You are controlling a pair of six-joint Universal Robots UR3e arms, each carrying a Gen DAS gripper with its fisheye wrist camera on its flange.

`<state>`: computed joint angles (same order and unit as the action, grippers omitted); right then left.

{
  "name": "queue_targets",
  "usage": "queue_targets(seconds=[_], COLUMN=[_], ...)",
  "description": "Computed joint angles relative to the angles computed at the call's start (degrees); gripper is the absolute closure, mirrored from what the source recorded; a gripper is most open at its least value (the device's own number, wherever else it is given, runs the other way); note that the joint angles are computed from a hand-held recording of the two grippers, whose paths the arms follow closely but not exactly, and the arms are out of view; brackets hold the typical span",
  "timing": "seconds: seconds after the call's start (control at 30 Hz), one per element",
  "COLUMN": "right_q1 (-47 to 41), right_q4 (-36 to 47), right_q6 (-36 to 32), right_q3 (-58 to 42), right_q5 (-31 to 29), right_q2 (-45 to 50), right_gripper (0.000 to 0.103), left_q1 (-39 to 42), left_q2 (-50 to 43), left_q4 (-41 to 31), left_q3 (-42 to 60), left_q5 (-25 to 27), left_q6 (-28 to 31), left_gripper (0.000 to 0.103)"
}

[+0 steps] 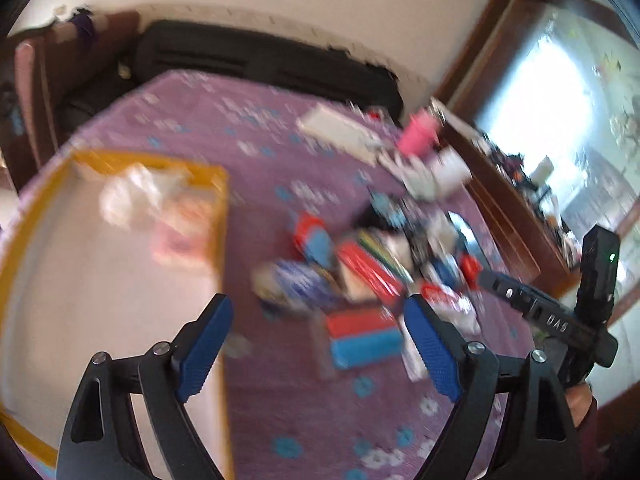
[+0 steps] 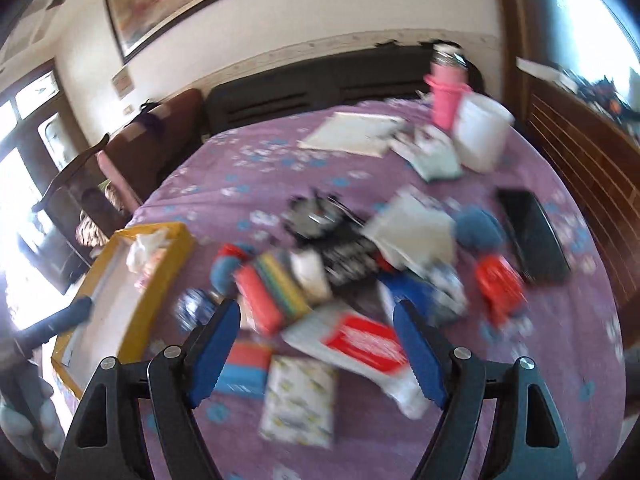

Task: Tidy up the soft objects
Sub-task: 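Move both tools back over the remaining items on the bedspread, then grasp the red-and-blue sponge pack with left tool while right tool approaches the lemon-print tissue pack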

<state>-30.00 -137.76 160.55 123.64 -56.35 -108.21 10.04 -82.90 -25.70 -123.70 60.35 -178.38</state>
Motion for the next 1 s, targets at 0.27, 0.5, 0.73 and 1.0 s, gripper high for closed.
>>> queue_targets(seconds=[0.27, 0.5, 0.73, 1.0], right_q1=[-17.30, -21.98, -25.25, -18.61], right_q4=[17.10, 23.88, 26.48, 28.55], right_q6=[-15.53, -21.10, -23.50, -24.41], right_q3=[7.90, 8.97, 9.69, 10.27], right_q5=[9.81, 11.98, 11.97, 8.97], right_q2=[-11.56, -12.44, -12.13, -12.01], right_gripper=[0.020, 0.020, 0.020, 0.020], left_q1=[-16.05, -18.82, -11.44, -9.09], left_q2=[-18.00, -26.93, -12.39, -3.26], left_q4=[7.86, 3.35, -7.64, 0.81], left_q3=[9.71, 17.06, 6.24, -2.98], left_q5=[10.23, 9.93, -5.95, 3.04], left_q6=[-4.53, -5.51, 4.95, 6.79], left_gripper=[0.016, 0.016, 0.018, 0.018])
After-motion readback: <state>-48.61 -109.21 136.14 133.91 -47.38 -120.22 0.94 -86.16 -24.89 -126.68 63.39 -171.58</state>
